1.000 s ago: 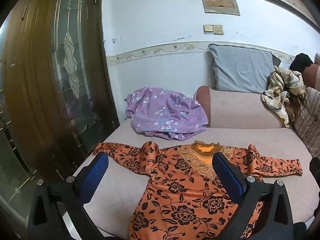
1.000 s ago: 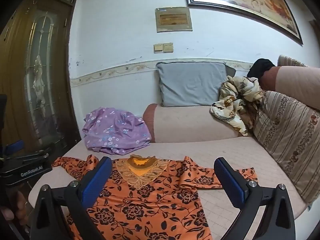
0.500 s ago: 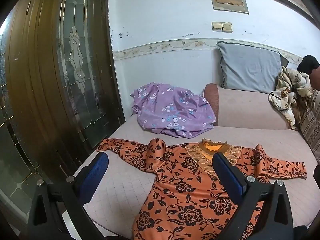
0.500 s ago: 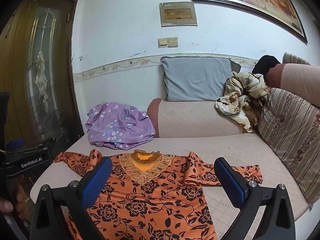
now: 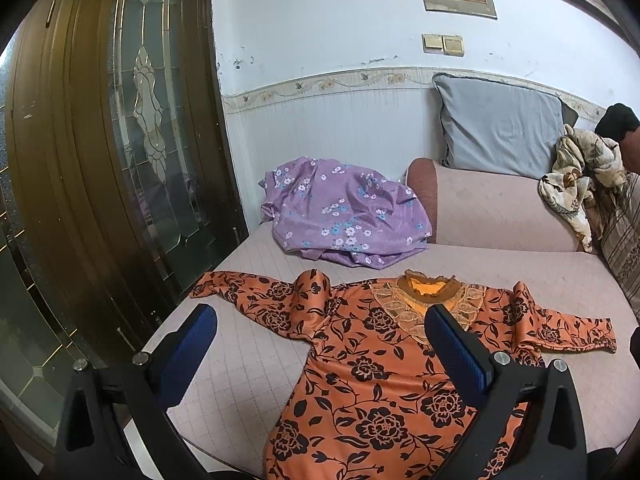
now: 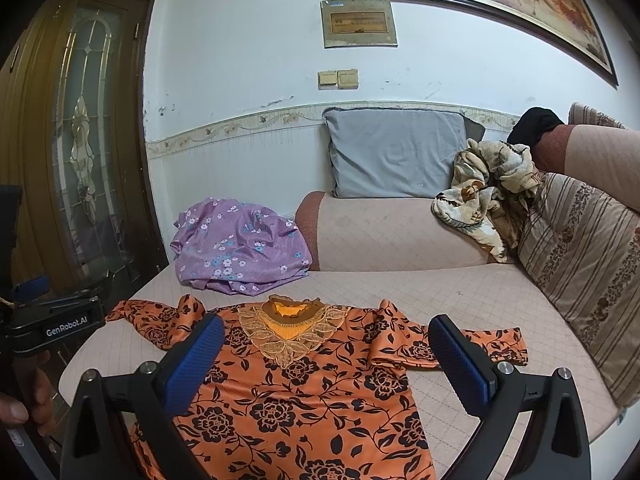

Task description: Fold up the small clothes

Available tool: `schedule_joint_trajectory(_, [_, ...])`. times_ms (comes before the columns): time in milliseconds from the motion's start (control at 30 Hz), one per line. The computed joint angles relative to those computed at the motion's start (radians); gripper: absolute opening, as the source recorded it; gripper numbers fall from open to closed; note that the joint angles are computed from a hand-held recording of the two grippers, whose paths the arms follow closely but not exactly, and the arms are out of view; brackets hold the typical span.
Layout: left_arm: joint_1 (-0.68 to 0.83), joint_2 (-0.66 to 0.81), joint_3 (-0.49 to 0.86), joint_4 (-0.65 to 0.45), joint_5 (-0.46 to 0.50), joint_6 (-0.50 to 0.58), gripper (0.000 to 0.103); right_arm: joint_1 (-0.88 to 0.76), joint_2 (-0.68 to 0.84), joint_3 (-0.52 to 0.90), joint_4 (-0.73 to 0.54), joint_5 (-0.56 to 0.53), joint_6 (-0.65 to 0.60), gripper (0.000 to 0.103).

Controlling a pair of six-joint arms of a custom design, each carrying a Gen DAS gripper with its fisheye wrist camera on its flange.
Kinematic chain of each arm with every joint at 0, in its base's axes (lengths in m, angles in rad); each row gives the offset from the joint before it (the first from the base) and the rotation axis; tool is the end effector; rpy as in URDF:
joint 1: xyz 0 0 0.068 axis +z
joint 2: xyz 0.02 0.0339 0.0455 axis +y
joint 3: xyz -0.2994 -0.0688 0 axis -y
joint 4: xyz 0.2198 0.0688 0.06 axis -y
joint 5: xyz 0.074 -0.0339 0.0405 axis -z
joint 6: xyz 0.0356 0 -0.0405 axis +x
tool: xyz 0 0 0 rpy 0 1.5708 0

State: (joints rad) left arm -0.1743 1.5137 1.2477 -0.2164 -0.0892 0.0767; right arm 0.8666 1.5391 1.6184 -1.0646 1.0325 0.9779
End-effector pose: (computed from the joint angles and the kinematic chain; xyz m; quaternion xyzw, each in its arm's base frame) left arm 0.3233 -0.0537 0.3617 0.0841 0.8509 0.0129 0.5185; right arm 0.2019 0.1904 0.4131 0.1885 0.8235 -0.0855 0.5283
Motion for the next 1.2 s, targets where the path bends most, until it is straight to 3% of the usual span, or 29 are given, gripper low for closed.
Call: schedule_joint_trajectory(1200, [0.000, 0.017, -0.001, 0.001, 0.003, 0.005, 0.103, -0.024, -0.007, -0.030, 0.028, -0.033, 0.007, 0.103])
